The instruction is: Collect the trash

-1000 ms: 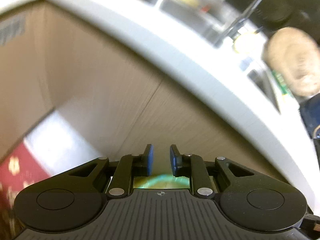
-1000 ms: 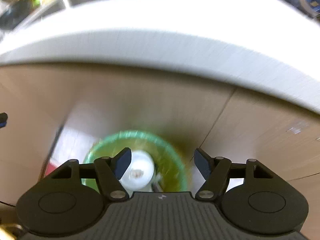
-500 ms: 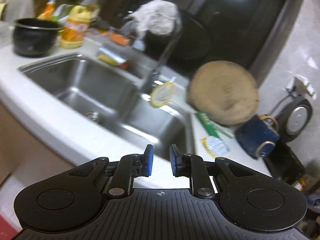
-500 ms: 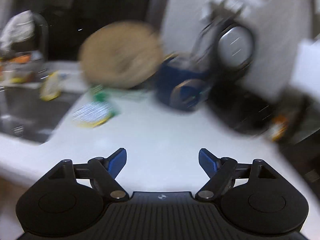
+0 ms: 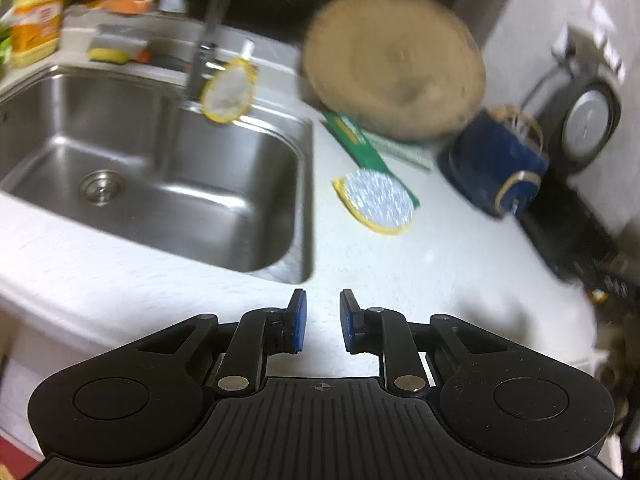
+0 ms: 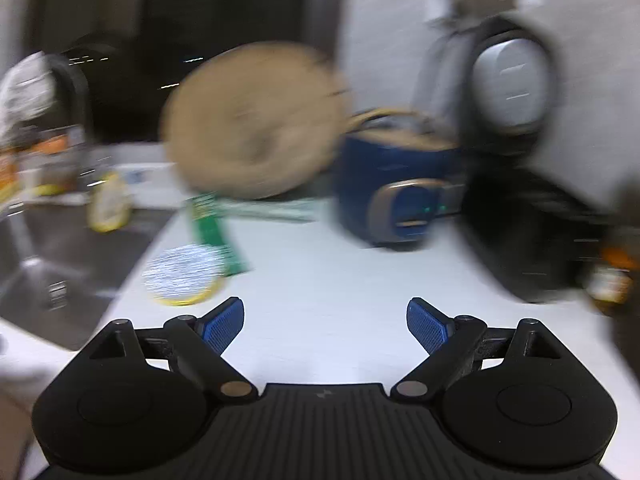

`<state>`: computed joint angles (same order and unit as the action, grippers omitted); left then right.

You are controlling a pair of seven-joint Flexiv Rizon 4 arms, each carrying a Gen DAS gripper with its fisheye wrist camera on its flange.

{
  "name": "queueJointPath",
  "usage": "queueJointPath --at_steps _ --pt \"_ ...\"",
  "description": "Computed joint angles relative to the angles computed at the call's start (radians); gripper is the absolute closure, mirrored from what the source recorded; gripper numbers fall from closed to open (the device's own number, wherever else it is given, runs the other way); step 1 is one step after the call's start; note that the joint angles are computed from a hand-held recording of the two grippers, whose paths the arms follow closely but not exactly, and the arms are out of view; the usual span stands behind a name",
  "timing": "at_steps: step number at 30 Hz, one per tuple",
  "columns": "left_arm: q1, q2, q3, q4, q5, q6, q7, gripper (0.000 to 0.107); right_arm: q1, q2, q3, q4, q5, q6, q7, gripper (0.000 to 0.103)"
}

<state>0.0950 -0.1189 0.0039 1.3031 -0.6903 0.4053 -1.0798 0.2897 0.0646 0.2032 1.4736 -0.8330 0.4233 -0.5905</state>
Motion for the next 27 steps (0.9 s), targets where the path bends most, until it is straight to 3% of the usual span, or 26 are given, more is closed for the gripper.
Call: queueJointPath --at_steps 3,8,11,14,17,20,22,24,27 --pt "-0.050 -0.027 -0.020 -0.036 0.129 0.042 -0.092 0.086 -0.025 -0.074 -0.055 -0.014 0.144 0.218 -0.177 0.014" --pt "-0.098 -0.057 -0.031 -0.109 0.281 0.059 -0.239 0.086 -0.038 -0.262 -0.093 -0.228 0.440 0.298 -0.519 0.014" --pt "-0.118 -0.067 -0.027 -0.138 0.349 0.066 -0.343 0.086 -0.044 -0.395 -0.108 -0.405 0.543 0.280 -0.646 0.014" --pt "-0.124 -0.071 -0.025 -0.156 0.389 0.058 -0.393 0.086 -0.047 -0.535 -0.106 -0.623 0.639 0.183 -0.743 0.014" --pt "-0.128 -0.074 -0.022 -0.175 0.424 0.039 -0.427 0.086 -0.029 -0.646 -0.126 -0.786 0.659 0.095 -0.795 0.014" --pt "-0.125 -0.073 -0.023 -0.178 0.430 0.040 -0.436 0.086 -0.029 -0.661 -0.130 -0.805 0.689 0.062 -0.804 0.016" --pt "-0.120 -0.072 -0.024 -0.175 0.420 0.037 -0.425 0.086 -0.047 -0.624 -0.112 -0.758 0.740 0.064 -0.804 0.031" --pt "-0.114 -0.073 -0.029 -0.173 0.400 0.031 -0.399 0.086 -0.060 -0.578 -0.100 -0.699 0.775 0.055 -0.807 0.061" --pt "-0.106 -0.073 -0.035 -0.171 0.365 0.015 -0.349 0.086 -0.059 -0.490 -0.101 -0.562 0.786 0.086 -0.786 0.065"
